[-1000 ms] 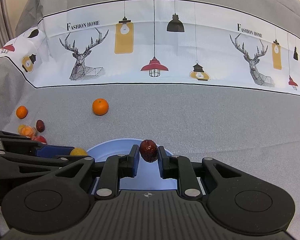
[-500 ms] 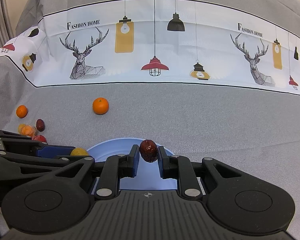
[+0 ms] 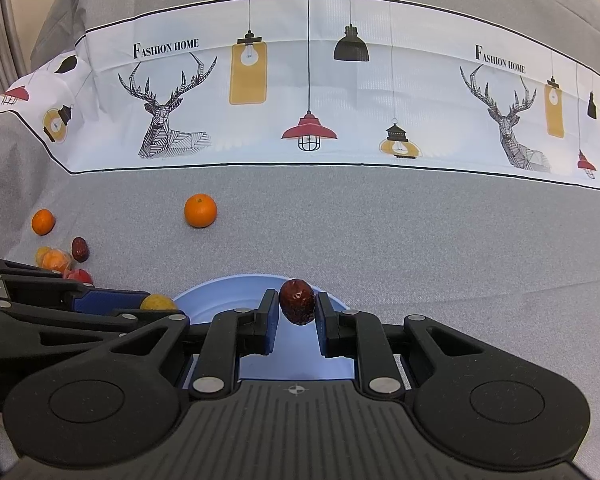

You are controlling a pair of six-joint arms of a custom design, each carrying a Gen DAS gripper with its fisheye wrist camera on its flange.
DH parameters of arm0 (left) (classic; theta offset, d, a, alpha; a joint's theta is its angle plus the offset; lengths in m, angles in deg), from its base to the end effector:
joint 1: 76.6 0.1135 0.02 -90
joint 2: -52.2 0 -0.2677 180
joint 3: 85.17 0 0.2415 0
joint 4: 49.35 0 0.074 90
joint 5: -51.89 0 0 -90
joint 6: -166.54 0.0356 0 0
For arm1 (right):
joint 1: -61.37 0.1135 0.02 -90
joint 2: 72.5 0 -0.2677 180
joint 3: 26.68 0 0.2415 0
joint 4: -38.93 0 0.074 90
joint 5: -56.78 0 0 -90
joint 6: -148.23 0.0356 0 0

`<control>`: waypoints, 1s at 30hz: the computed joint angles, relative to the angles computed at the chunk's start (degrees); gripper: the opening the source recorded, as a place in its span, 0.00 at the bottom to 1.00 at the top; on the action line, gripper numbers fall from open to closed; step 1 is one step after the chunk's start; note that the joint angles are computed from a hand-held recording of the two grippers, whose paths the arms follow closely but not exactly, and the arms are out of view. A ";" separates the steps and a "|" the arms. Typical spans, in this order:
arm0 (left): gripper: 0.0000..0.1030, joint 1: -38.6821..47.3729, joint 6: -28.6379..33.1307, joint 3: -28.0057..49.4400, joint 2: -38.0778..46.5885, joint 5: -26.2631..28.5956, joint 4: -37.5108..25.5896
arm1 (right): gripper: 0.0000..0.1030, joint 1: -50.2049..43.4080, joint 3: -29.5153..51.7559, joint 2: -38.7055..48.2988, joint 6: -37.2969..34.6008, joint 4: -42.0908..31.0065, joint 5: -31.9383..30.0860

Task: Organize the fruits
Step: 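Open both tools to drop the yellow fruit and date onto the plate, then move both open tools away from the plate toward the fruit pile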

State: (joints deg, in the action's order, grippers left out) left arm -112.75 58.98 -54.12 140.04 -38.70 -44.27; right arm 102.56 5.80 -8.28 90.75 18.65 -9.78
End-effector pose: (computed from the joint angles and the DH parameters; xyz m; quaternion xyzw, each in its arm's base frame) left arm 0.1699 -0.1236 0.0929 0.1509 0.9325 -0.1438 0.2948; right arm 0.1407 0.1043 0.1434 -0.0041 0.9282 0.0374 0.3701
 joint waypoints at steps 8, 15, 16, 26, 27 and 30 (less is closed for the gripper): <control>0.28 0.13 0.00 0.04 0.18 0.14 0.08 | 0.20 -0.37 0.41 0.09 -0.25 -0.38 -0.48; 0.29 -0.23 0.49 0.66 1.08 0.32 -0.65 | 0.40 -1.31 1.16 0.76 0.23 -1.41 -0.62; 0.30 -0.24 0.43 0.62 1.07 0.32 -0.60 | 0.41 -1.39 1.09 0.63 0.32 -1.43 -0.61; 0.32 0.14 -0.06 0.26 -0.27 -0.36 -1.28 | 0.42 -1.47 1.48 0.46 1.27 -2.24 0.35; 0.32 0.37 0.02 0.34 -0.42 -0.23 -1.49 | 0.42 -1.44 1.48 0.43 1.37 -2.27 0.44; 0.32 0.44 0.13 0.21 -0.97 -0.38 -1.80 | 0.42 -1.54 1.64 0.48 1.46 -2.29 0.51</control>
State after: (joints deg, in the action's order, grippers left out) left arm -112.31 59.10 -53.90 139.07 -39.08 -46.07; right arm 101.02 7.44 -7.80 92.21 16.35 -9.27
